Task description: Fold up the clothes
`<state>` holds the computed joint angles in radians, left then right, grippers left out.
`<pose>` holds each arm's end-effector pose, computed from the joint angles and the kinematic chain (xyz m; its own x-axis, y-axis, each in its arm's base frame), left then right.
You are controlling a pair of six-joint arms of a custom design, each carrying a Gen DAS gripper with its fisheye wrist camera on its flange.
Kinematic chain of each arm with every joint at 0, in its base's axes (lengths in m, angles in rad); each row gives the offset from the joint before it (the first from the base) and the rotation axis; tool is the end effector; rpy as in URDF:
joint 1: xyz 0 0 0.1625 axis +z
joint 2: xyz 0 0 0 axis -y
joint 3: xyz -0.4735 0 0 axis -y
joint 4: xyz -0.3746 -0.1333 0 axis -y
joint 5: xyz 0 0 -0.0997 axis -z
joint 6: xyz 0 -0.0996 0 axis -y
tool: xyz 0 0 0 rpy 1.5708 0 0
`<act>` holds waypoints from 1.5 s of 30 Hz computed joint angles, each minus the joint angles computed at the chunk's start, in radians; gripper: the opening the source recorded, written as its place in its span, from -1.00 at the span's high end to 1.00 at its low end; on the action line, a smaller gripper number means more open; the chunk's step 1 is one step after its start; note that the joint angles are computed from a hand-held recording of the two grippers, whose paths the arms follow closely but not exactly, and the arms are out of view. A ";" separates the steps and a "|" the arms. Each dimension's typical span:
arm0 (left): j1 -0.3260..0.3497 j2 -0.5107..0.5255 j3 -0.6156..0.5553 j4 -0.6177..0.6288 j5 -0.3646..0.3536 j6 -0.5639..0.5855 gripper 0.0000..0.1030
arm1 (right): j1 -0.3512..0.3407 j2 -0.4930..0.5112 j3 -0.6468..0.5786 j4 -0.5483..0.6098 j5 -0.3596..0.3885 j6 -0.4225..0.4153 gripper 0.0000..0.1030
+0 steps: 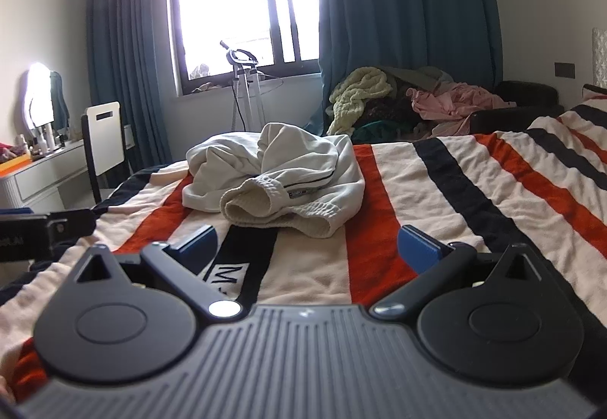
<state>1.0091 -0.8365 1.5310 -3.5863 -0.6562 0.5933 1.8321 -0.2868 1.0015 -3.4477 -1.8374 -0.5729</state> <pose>-0.1872 -0.6959 0.3558 -0.6935 -0.1523 -0.7041 0.6265 0.3551 -0.6939 0.3269 -0.8079 0.1043 -0.7800 -0.2212 0.5854 -0.6253 0.3141 -0.7144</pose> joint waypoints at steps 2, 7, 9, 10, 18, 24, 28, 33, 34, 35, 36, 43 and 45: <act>0.002 0.002 -0.002 -0.007 0.000 0.008 -0.99 | 0.000 0.002 -0.003 -0.006 -0.001 -0.008 -1.00; -0.001 0.007 0.011 -0.054 0.000 0.047 -0.99 | -0.001 0.005 -0.002 -0.023 0.000 -0.032 -1.00; -0.005 0.004 0.004 -0.029 0.010 0.034 -0.99 | -0.001 0.006 0.002 -0.030 0.001 -0.030 -1.00; -0.007 0.007 -0.003 -0.025 0.014 0.033 -0.99 | 0.001 0.006 0.002 -0.030 -0.003 -0.029 -1.00; -0.009 0.025 -0.009 -0.020 0.039 0.045 -0.99 | 0.000 -0.001 0.017 -0.045 0.008 -0.031 -1.00; -0.008 0.036 -0.015 -0.030 0.048 0.074 -0.99 | -0.005 0.000 0.015 -0.053 0.006 -0.021 -1.00; -0.010 0.040 -0.021 -0.040 0.061 0.080 -0.99 | -0.006 0.001 0.018 -0.070 0.022 -0.009 -1.00; -0.010 0.045 -0.026 -0.062 0.062 0.100 -0.99 | -0.001 0.019 -0.035 -0.066 0.021 0.066 -1.00; -0.009 0.048 -0.030 -0.064 0.066 0.103 -0.99 | 0.003 0.026 -0.060 -0.059 0.020 0.076 -1.00; -0.008 0.050 -0.034 -0.064 0.069 0.105 -0.99 | 0.008 0.037 -0.092 -0.054 0.024 0.082 -1.00; -0.007 0.052 -0.039 -0.063 0.071 0.107 -0.99 | 0.014 0.051 -0.132 -0.050 0.026 0.080 -1.00; 0.005 0.086 -0.107 -0.068 0.085 0.194 -0.99 | 0.023 0.182 -0.461 0.000 0.074 0.000 -1.00; 0.016 0.108 -0.167 0.001 0.092 0.221 -0.99 | 0.007 0.182 -0.477 0.050 0.064 0.023 -1.00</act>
